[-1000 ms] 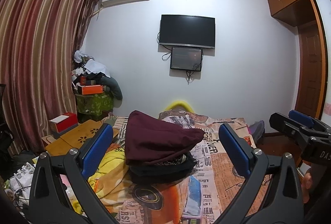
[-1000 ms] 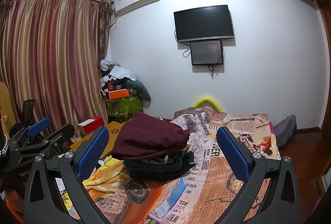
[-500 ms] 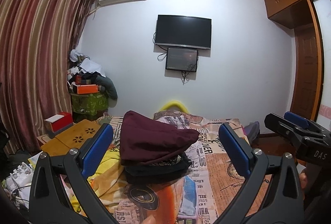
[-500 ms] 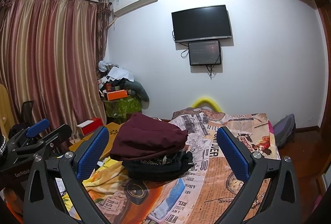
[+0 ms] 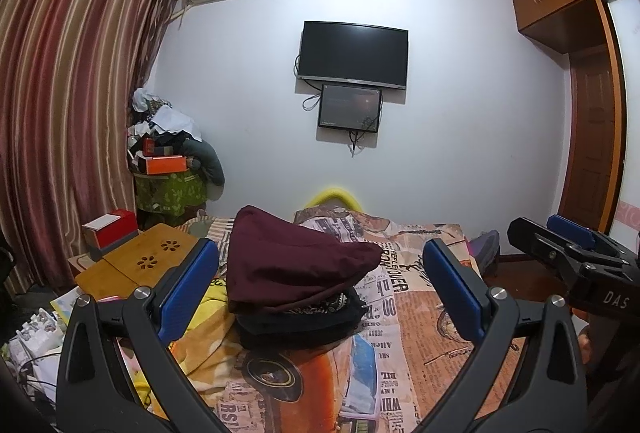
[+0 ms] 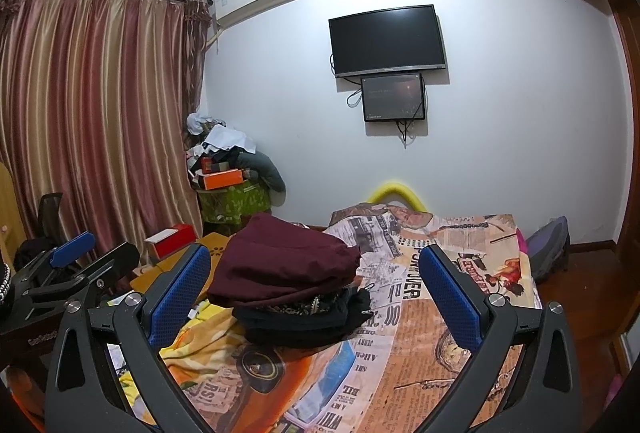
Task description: Fold large clothes
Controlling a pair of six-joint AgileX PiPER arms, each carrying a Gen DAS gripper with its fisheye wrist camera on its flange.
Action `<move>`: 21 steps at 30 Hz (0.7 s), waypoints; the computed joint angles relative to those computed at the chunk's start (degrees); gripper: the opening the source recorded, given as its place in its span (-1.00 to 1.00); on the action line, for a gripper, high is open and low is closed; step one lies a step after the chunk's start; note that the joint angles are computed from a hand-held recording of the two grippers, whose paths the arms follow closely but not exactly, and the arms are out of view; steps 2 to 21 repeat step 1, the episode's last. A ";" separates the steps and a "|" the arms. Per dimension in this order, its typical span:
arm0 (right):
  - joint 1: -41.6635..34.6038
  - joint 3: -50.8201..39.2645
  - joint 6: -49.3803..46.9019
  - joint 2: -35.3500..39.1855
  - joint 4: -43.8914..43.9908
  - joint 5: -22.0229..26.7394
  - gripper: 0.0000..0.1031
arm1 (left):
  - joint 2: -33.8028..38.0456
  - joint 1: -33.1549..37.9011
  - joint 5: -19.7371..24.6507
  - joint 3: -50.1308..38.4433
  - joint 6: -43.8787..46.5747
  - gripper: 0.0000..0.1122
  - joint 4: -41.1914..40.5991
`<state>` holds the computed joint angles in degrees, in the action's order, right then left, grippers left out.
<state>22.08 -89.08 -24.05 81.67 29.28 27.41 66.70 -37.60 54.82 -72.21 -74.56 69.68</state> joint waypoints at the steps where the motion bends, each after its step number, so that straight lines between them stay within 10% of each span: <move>1: -0.11 -0.01 -0.18 0.01 0.24 0.07 1.00 | 0.13 0.02 0.02 -0.05 0.08 0.82 -0.05; 21: -0.11 -0.01 -0.18 0.01 0.24 0.07 1.00 | 0.13 0.02 0.02 -0.05 0.08 0.82 -0.05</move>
